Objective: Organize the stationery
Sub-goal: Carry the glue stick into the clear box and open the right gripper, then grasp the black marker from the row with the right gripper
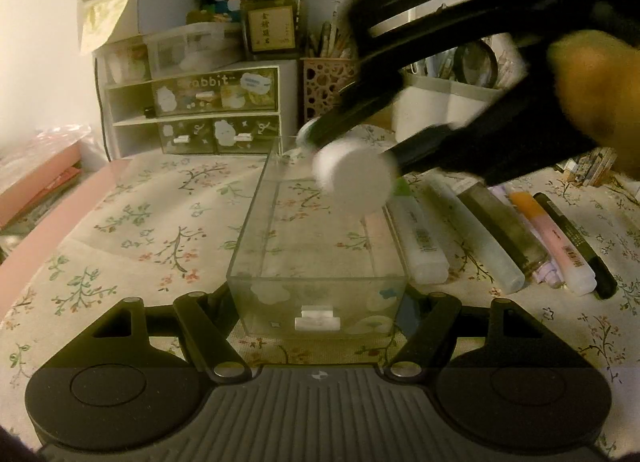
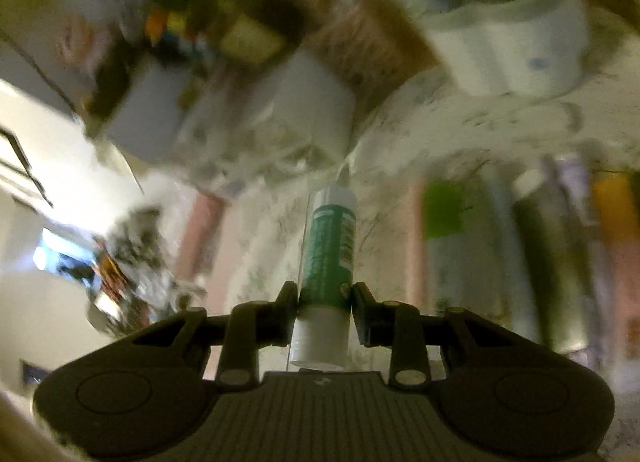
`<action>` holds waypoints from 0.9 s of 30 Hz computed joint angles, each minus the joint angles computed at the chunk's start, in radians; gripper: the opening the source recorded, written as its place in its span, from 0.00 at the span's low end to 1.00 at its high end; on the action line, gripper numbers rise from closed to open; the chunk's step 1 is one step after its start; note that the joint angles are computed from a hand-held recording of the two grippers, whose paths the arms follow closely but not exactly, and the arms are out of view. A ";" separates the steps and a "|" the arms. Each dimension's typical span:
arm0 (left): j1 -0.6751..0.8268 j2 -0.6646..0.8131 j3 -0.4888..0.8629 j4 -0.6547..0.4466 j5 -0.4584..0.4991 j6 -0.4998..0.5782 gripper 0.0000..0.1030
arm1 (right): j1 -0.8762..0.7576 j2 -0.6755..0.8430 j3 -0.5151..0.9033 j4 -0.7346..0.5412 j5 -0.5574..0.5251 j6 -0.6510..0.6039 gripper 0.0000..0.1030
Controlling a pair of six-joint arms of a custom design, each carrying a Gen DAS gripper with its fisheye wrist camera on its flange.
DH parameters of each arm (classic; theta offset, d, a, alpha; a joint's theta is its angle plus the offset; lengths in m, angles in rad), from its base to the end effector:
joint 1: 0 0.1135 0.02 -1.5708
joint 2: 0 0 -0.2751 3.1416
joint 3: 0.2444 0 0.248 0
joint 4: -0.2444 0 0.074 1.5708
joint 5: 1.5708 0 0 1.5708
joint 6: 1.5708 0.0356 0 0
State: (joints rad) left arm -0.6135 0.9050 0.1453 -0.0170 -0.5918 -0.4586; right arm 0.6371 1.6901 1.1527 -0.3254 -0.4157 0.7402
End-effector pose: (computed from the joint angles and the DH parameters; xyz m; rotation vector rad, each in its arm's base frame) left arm 0.1257 -0.0642 0.1351 -0.1089 2.1909 0.1043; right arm 0.2804 0.2254 0.2341 -0.0698 2.6604 1.0552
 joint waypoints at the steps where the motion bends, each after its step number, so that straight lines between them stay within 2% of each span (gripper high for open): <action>1: 0.001 -0.001 -0.001 0.001 0.001 0.002 0.70 | 0.030 0.044 0.061 -0.051 0.041 -0.016 0.08; 3: 0.012 -0.007 -0.004 0.004 0.013 0.011 0.71 | 0.055 0.089 0.102 -0.105 0.065 -0.057 0.08; 6: 0.027 -0.008 -0.005 0.011 0.025 0.024 0.71 | 0.074 0.132 0.146 -0.166 0.035 -0.087 0.08; 9: 0.039 -0.010 -0.006 0.018 0.035 0.034 0.71 | 0.058 0.121 0.127 -0.172 -0.030 -0.118 0.09; 11: 0.041 -0.007 -0.007 0.023 0.037 0.037 0.71 | 0.019 0.065 0.059 -0.120 -0.076 -0.111 0.09; 14: 0.041 -0.011 -0.009 0.022 0.038 0.037 0.71 | -0.054 -0.079 -0.090 0.018 -0.037 -0.075 0.10; 16: 0.041 -0.010 -0.009 0.024 0.037 0.037 0.71 | -0.103 -0.157 -0.158 0.044 0.012 -0.077 0.10; 23: 0.040 -0.006 -0.010 0.029 0.037 0.037 0.71 | -0.272 -0.335 -0.320 -0.008 0.124 -0.161 0.11; 27: 0.039 -0.009 -0.012 0.029 0.038 0.038 0.71 | -0.301 -0.383 -0.334 -0.078 0.229 -0.260 0.11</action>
State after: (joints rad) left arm -0.5742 0.8960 0.1336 0.0118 -0.5543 -0.4211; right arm 0.3362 1.3070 0.8188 -0.4032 -0.1863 0.4804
